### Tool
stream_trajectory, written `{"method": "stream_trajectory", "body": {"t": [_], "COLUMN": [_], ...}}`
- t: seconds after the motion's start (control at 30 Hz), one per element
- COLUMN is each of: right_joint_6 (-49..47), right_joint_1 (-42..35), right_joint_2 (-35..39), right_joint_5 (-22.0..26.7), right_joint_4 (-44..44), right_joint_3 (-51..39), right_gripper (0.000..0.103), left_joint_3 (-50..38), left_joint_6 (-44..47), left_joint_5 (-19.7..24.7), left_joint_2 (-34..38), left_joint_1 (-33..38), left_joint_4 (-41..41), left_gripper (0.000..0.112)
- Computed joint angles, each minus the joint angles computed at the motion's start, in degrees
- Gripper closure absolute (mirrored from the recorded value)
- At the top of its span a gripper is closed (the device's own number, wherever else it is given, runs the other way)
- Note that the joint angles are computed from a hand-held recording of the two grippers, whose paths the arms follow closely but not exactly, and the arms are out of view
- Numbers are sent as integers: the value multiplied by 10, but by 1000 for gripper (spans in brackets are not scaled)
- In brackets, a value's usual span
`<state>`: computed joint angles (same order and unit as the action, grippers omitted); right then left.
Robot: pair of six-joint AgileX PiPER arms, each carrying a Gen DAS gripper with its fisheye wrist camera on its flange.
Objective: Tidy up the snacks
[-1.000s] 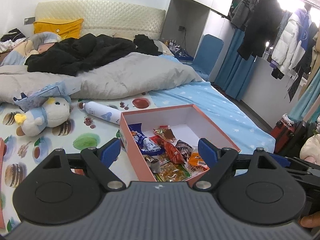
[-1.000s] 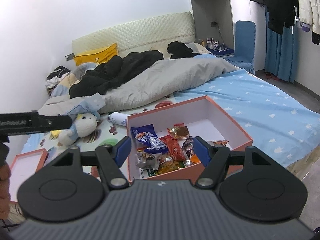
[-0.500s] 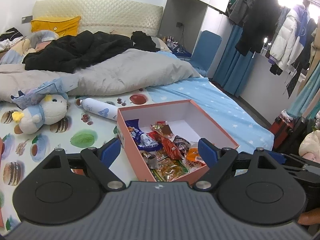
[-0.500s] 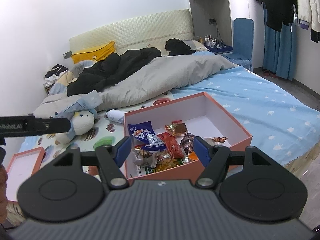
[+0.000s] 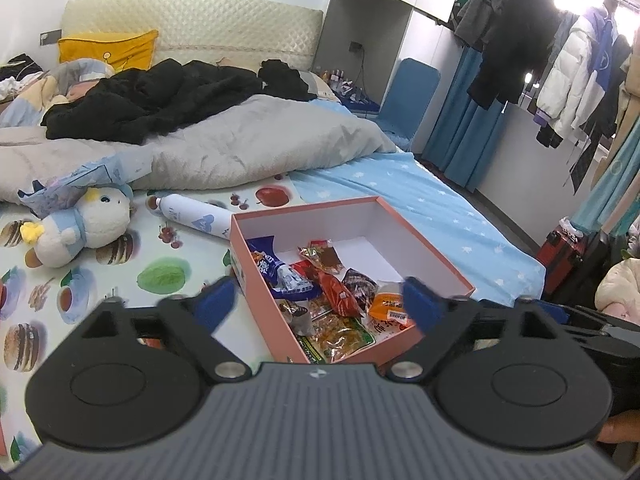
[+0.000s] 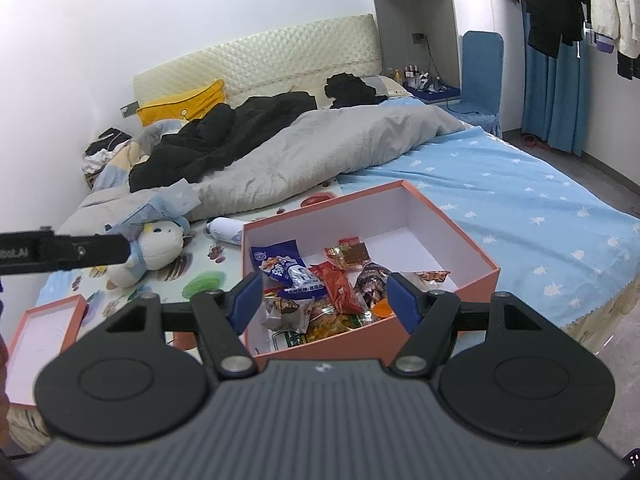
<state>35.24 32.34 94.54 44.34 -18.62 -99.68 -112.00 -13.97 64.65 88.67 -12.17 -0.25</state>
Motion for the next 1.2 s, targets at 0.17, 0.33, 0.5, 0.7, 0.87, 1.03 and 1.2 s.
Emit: {"method": "stream_trajectory", "body": {"t": [0.17,0.33,0.5,0.7,0.87,1.03,1.2], "right_joint_6": [-1,30,46,46,40,40,49], "right_joint_1": [-8,-4,-5,-8,-8,-5,2], "right_joint_2": [-1,1,2,0,1,4,4], "right_joint_5": [-10,-3,1,-2,-1,9,13], "right_joint_4": [21,-8,-22,-23,-21,-19,-34], "right_joint_3": [4,4,6,9,9,3,3], "right_gripper": [15,1,0,0,0,0,0], "left_joint_3": [6,15,8,-3,-7,-1,8], "left_joint_6": [-12,-28,-31,-38,-42,-45,-47], "left_joint_5": [6,10,22,37,39,33,29], "left_joint_2": [1,0,2,8,10,6,0], "left_joint_1": [-18,-19,-14,-28,-33,-37,-35], "left_joint_4": [33,47,50,80,86,87,84], "left_gripper": [9,9,9,9,9,9,9]}}
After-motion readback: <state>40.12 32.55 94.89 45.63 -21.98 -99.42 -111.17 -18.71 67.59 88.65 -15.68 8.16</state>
